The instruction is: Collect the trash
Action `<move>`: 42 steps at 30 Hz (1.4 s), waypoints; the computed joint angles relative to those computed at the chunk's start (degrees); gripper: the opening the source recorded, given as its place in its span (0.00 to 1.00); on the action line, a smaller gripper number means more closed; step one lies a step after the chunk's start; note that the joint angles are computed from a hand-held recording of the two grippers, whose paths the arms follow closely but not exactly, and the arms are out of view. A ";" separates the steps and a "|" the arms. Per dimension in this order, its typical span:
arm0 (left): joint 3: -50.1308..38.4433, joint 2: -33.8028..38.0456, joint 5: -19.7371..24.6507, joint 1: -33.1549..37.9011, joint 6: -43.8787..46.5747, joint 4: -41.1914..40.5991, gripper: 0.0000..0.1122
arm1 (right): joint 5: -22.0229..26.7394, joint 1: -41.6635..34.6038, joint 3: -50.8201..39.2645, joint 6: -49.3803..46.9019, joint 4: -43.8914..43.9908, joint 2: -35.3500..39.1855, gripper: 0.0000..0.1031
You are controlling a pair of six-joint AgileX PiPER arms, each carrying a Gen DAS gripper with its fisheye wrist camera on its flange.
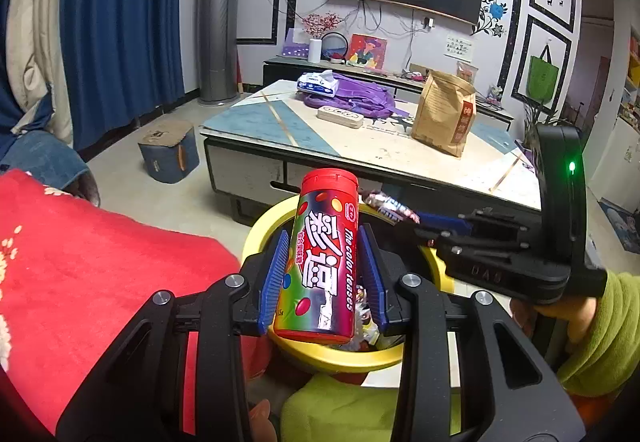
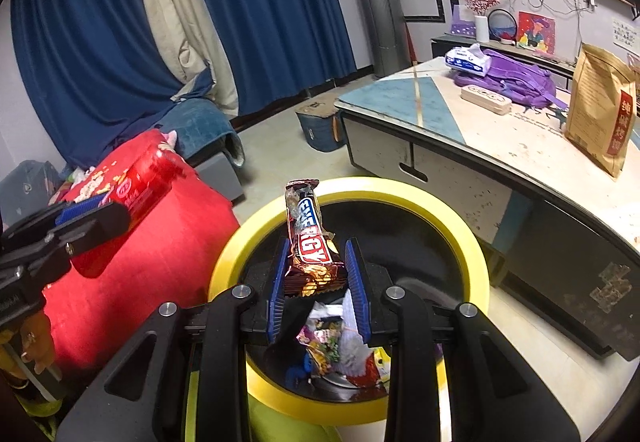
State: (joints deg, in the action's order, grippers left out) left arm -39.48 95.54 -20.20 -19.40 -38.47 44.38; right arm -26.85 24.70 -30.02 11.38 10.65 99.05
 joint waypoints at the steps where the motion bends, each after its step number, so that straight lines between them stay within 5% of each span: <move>1: -0.33 0.28 0.12 -0.13 -0.62 0.51 0.26 | -0.18 0.03 0.30 -0.40 0.43 0.20 0.27; 18: -7.71 6.15 4.71 -3.72 -6.24 3.72 0.26 | -1.63 -2.42 1.01 2.98 -1.25 3.41 0.28; 21: -9.04 6.90 5.46 -4.01 -7.81 4.44 0.29 | -1.64 -3.07 1.18 3.06 -0.67 3.11 0.36; 23: -9.68 7.08 5.70 -3.90 -9.33 5.32 0.45 | -1.84 -3.36 1.72 2.13 1.02 2.43 0.42; 27: -9.77 6.73 5.89 -3.48 -11.87 7.58 0.51 | -2.99 -3.47 3.72 -1.34 6.64 0.18 0.55; 30: -8.81 5.57 5.80 -2.75 -13.77 8.99 0.67 | -3.78 -2.57 5.41 -5.32 12.08 -2.71 0.63; 34: -5.67 1.78 5.16 -0.56 -14.45 8.76 0.81 | -5.76 1.40 7.40 -11.20 19.35 -7.39 0.86; 37: -2.83 -1.71 3.72 1.97 -14.16 8.23 0.82 | -7.86 7.93 7.28 -21.05 30.70 -10.60 0.94; 42: 3.08 -8.94 3.88 6.19 -8.91 3.21 0.82 | -11.53 17.74 5.39 -30.43 42.61 -11.98 0.94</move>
State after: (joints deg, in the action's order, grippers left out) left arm -36.40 86.59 -16.31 -13.21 -47.38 47.59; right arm -38.38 42.44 -24.64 -19.05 53.27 87.07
